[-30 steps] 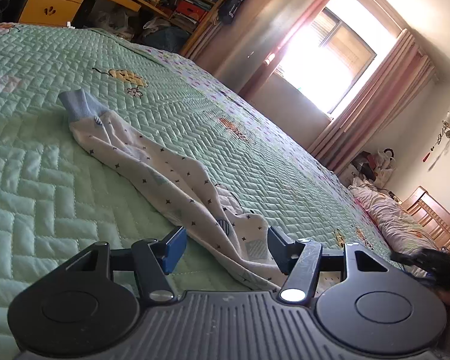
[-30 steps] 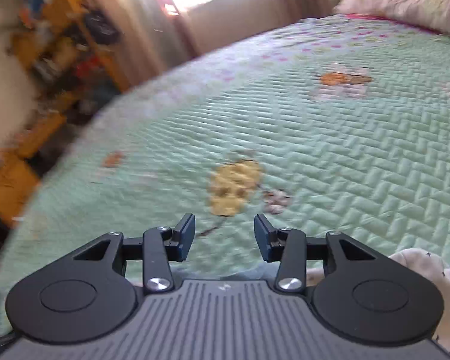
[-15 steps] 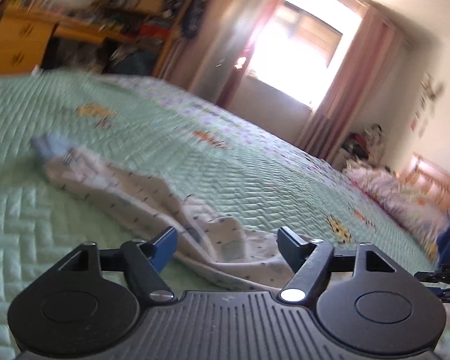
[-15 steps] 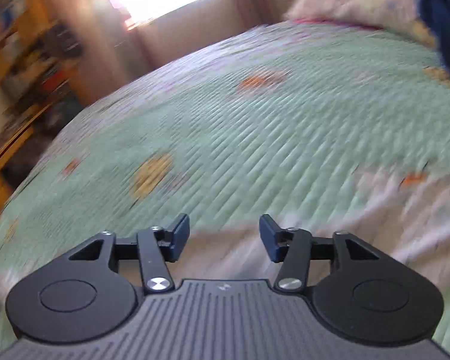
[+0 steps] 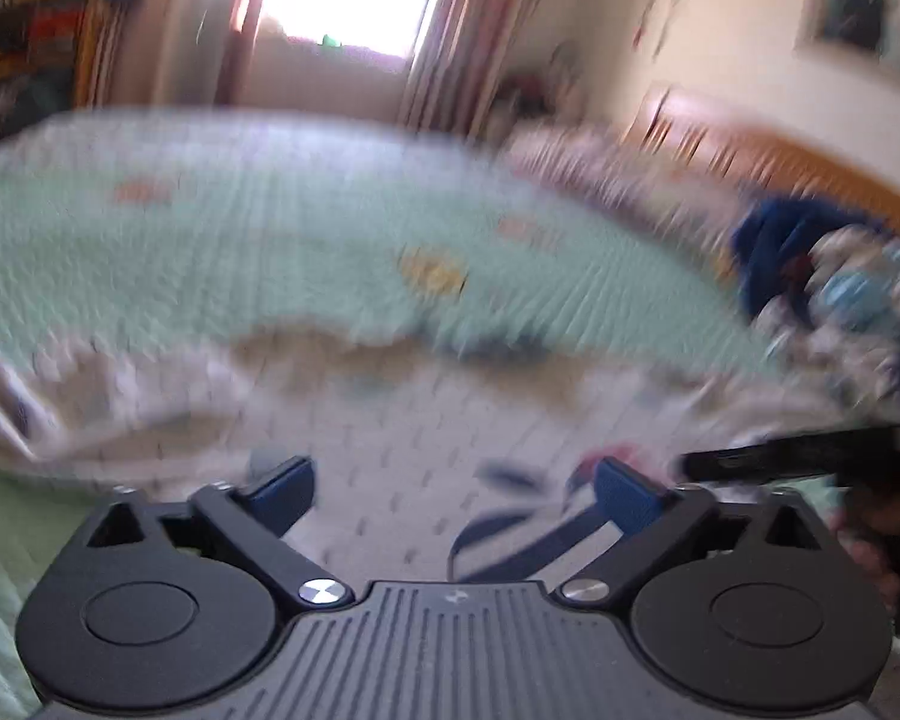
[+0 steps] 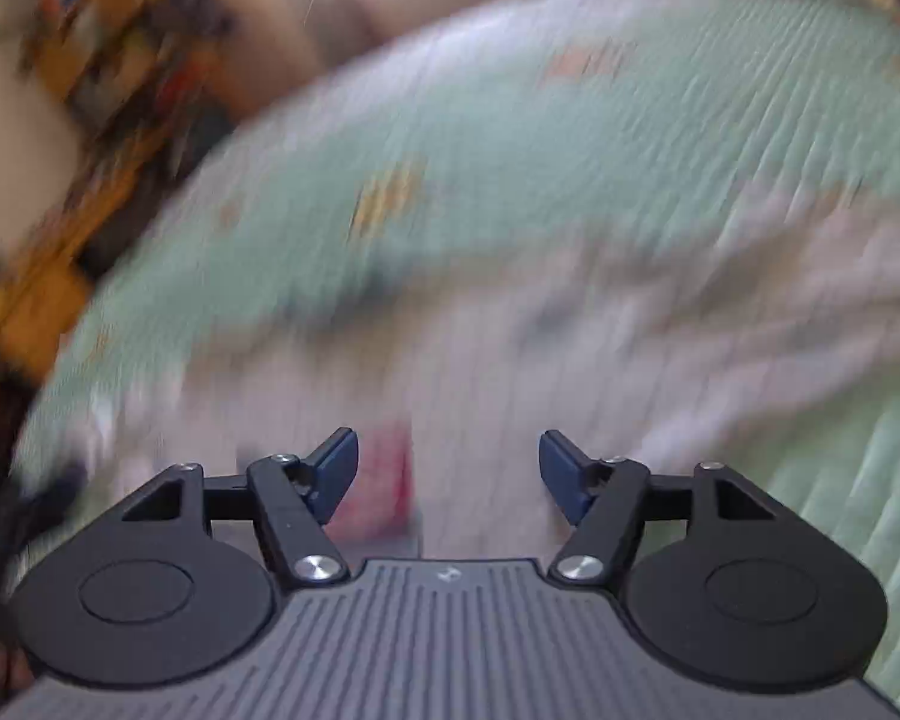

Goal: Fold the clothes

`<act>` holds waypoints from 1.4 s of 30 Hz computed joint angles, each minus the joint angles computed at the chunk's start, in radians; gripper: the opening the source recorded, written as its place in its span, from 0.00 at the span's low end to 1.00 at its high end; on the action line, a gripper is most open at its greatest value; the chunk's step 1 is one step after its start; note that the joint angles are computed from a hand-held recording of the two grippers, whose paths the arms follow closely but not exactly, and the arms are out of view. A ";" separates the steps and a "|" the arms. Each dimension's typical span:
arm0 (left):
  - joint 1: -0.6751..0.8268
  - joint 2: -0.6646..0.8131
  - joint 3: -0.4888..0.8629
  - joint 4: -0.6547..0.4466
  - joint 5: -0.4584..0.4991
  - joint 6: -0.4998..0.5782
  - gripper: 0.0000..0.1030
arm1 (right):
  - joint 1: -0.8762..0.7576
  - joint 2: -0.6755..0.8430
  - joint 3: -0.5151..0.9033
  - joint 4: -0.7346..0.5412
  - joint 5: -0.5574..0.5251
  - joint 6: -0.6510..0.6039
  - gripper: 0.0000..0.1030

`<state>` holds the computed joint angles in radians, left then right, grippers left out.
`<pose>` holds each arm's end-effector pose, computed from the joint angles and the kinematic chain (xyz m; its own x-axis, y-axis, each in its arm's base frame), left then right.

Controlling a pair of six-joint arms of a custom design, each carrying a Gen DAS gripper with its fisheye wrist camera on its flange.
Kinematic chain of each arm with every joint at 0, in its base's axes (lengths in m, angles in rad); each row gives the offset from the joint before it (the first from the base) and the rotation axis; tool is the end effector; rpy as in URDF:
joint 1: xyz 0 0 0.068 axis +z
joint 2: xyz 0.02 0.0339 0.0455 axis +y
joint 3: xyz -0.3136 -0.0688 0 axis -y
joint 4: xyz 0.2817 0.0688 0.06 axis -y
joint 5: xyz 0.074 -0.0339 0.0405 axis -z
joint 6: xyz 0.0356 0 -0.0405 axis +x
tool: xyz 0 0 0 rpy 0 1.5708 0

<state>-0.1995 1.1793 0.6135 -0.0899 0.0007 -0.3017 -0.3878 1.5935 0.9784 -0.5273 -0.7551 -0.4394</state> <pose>0.2521 -0.0510 0.2362 -0.6297 -0.1758 -0.7567 0.0122 0.9717 -0.2359 0.3178 -0.1035 0.2226 -0.7671 -0.0213 -0.6412 -0.3475 0.8539 0.3875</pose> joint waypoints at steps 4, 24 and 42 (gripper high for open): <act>0.086 -0.066 -0.059 -0.101 -0.050 0.110 0.87 | -0.199 0.032 0.022 0.002 -0.060 -0.036 0.49; -0.695 -0.535 -0.131 -0.707 -0.666 -0.374 0.96 | -0.642 -0.106 -0.050 -0.516 -0.269 -0.548 0.54; -1.184 -0.288 0.031 -0.948 -0.827 -0.893 0.95 | -0.702 -0.199 -0.222 -1.008 -0.197 -1.000 0.65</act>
